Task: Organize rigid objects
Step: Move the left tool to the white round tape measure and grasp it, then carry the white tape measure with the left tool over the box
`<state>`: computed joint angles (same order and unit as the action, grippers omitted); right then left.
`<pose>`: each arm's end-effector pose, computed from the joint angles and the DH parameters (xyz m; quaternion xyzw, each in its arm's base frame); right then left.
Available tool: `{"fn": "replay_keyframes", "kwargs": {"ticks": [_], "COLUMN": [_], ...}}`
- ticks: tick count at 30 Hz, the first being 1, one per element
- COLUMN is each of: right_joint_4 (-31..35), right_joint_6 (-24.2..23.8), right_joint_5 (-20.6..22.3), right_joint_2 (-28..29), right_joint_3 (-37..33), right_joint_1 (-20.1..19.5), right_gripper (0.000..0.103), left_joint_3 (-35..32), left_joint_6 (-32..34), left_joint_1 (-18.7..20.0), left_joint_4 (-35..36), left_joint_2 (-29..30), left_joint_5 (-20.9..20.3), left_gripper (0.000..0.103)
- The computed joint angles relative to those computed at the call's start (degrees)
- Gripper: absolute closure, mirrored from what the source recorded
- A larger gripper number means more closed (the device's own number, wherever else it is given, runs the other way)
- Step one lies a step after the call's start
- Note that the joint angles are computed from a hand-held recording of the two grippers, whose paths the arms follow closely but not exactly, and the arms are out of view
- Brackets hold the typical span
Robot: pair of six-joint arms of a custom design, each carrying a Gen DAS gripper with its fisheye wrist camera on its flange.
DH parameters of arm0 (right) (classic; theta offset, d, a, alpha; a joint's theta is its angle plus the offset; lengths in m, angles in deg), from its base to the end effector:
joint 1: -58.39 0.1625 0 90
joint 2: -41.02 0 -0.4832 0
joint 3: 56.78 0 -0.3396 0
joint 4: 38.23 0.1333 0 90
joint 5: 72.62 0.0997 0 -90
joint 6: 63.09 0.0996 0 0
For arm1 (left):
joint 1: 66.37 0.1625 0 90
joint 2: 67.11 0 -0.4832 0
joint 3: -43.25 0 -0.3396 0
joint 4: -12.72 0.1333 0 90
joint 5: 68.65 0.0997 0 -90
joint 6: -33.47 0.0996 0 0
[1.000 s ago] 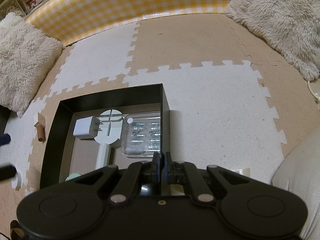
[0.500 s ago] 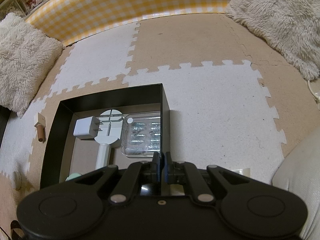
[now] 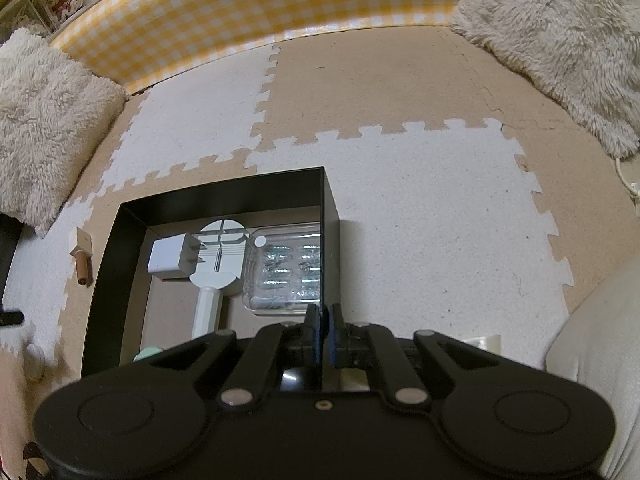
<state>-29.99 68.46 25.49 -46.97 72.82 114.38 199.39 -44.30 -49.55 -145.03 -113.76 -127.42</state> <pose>-0.0456 -0.2808 0.2802 0.0937 -0.9325 0.2137 0.2756 -0.1725 -0.2453 0.0638 0.0598 0.9030 -0.1574 0.3952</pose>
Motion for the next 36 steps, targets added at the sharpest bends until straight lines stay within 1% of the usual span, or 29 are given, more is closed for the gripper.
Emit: {"fn": "replay_keyframes", "kwargs": {"ticks": [2,4,7,9,14,15,16,17,20,24,25,28,36], "right_joint_4": [0.03,0.19,0.31,0.27,0.35,0.37,0.33,0.31,0.40,0.35,0.33,0.33,0.37], "right_joint_6": [0.02,0.12,0.34,0.32,0.55,0.56,0.62,0.55,0.56,0.57,0.59,0.53,0.55], "right_joint_5": [-0.04,-0.12,-0.17,-0.18,-0.21,-0.21,-0.18,-0.18,-0.23,-0.20,-0.24,-0.20,-0.21], "right_joint_2": [-0.01,0.01,0.07,0.10,0.17,0.16,0.17,0.15,0.15,0.12,0.12,0.13,0.13], "right_joint_3": [0.01,-0.09,-0.12,-0.11,-0.14,-0.16,-0.12,-0.12,-0.17,-0.10,-0.06,-0.10,-0.12], "right_joint_1": [-0.02,-0.10,-0.10,-0.11,-0.07,-0.07,-0.02,-0.05,-0.11,-0.08,-0.10,-0.08,-0.10], "right_gripper": [0.098,0.098,0.098,0.098,0.098,0.098,0.098,0.098,0.098,0.098,0.098,0.098,0.098], "left_joint_3": [0.34,1.28,0.89,1.19,1.97,2.17,2.13,2.06,2.45,2.65,2.52,2.76,1.85], "left_joint_6": [0.19,-0.43,-0.39,-0.16,-0.42,-0.71,-1.10,-1.39,-1.94,-1.84,-2.68,-5.05,-7.00], "left_joint_1": [0.64,1.38,3.19,3.92,4.35,4.37,4.38,4.27,4.39,4.51,3.43,1.29,-2.03], "left_joint_4": [0.10,-1.51,-0.18,-1.23,-3.96,-4.43,-4.18,-3.78,-4.69,-4.61,-3.53,-2.05,-0.35], "left_joint_2": [0.90,2.25,3.87,4.77,6.03,6.16,6.23,6.19,6.37,5.87,5.30,4.58,3.86], "left_joint_5": [-2.45,-5.09,-8.37,-9.61,-10.61,-10.68,-10.50,-10.45,-10.61,-9.26,-9.09,-6.01,-1.28], "left_gripper": [0.010,0.011,0.015,0.017,0.031,0.032,0.034,0.040,0.050,0.050,0.050,0.050,0.050]}}
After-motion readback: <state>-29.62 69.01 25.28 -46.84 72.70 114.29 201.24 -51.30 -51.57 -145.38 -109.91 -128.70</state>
